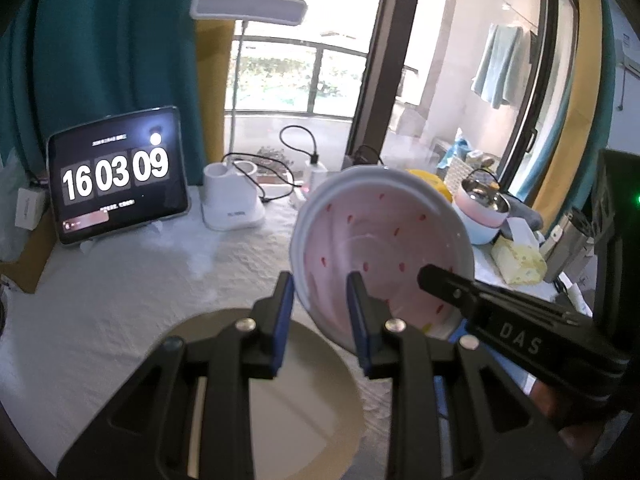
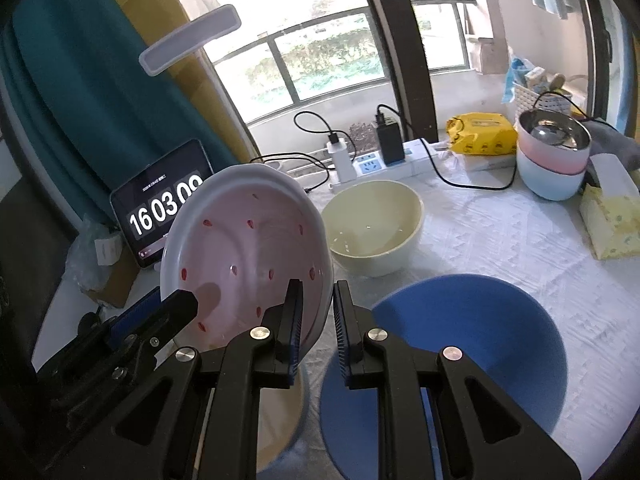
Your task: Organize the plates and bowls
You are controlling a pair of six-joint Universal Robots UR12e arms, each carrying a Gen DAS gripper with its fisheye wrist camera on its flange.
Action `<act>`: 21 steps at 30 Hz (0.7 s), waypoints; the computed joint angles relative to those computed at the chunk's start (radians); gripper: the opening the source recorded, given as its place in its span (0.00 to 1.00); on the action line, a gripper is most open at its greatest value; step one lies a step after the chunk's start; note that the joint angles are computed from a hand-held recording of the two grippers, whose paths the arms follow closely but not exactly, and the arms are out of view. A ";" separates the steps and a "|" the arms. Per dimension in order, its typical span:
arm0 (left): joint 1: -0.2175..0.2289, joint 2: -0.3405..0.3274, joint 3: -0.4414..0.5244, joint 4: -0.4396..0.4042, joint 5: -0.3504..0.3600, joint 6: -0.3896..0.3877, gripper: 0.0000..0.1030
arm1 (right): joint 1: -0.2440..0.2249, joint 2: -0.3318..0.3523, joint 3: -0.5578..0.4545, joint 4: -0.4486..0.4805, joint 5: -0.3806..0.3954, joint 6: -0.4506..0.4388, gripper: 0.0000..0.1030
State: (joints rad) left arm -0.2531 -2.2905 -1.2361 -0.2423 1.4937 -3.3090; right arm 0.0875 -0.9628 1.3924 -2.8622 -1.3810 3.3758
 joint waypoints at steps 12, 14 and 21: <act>-0.034 -0.009 0.021 -0.046 -0.018 0.035 0.27 | -0.035 -0.041 0.078 -0.035 0.002 0.032 0.16; -0.039 -0.011 0.024 -0.055 -0.020 0.042 0.27 | -0.041 -0.046 0.089 -0.038 0.001 0.036 0.16; -0.056 -0.018 0.036 -0.097 -0.023 0.059 0.27 | -0.061 -0.061 0.127 -0.030 0.007 0.050 0.16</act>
State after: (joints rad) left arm -0.3093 -2.3085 -1.2000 -0.3393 1.4702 -3.2499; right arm 0.0265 -1.0235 1.5190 -2.8918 -1.3742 3.4256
